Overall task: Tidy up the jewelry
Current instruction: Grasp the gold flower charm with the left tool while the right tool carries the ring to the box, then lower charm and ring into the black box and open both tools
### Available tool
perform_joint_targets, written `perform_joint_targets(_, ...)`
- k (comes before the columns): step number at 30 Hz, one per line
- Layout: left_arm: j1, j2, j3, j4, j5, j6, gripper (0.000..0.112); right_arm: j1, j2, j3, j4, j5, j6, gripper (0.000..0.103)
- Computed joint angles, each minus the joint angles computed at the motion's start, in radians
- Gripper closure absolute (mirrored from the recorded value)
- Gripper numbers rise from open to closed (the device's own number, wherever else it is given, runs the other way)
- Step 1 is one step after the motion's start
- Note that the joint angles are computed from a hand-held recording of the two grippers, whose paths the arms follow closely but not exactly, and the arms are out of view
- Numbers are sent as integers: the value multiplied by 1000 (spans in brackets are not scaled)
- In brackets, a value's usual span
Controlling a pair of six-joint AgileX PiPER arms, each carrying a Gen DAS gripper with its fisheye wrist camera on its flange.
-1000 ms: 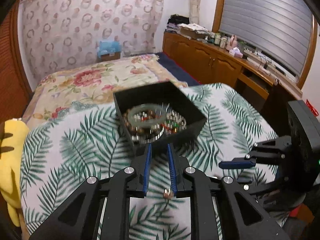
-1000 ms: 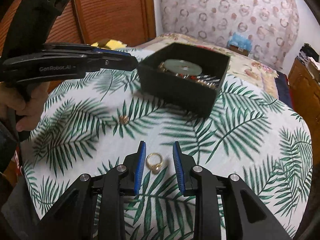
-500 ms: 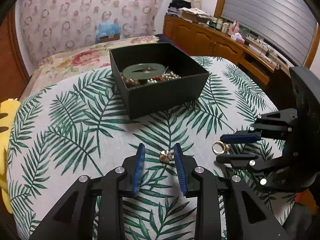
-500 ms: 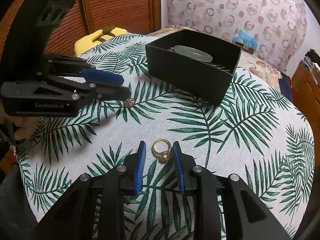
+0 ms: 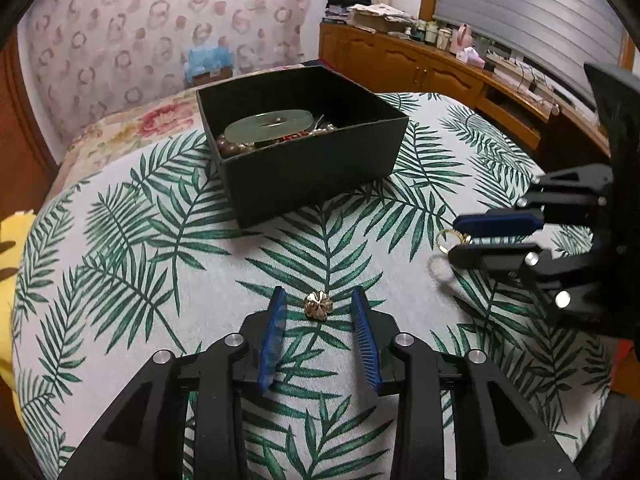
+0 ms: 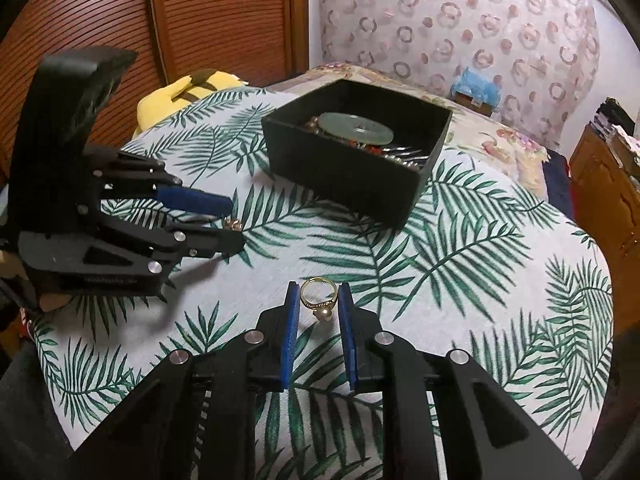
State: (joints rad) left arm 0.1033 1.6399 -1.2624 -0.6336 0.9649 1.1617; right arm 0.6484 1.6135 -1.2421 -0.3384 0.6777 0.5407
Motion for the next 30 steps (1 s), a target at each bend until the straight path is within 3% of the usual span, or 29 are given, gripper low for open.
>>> perform_joint_targets(1, -7, -7, 10, 5, -20, 4, 98, -2, -3, 1, -1, -1, -1, 82)
perform_joint_targets(21, 27, 29, -152, -83, 69, -59, 98, -108, 91, -231, 11, -43, -88, 82)
perform_joint_targets(30, 26, 60, -239, -100, 69, -97, 98, -175, 164, -311, 81, -59, -168, 81)
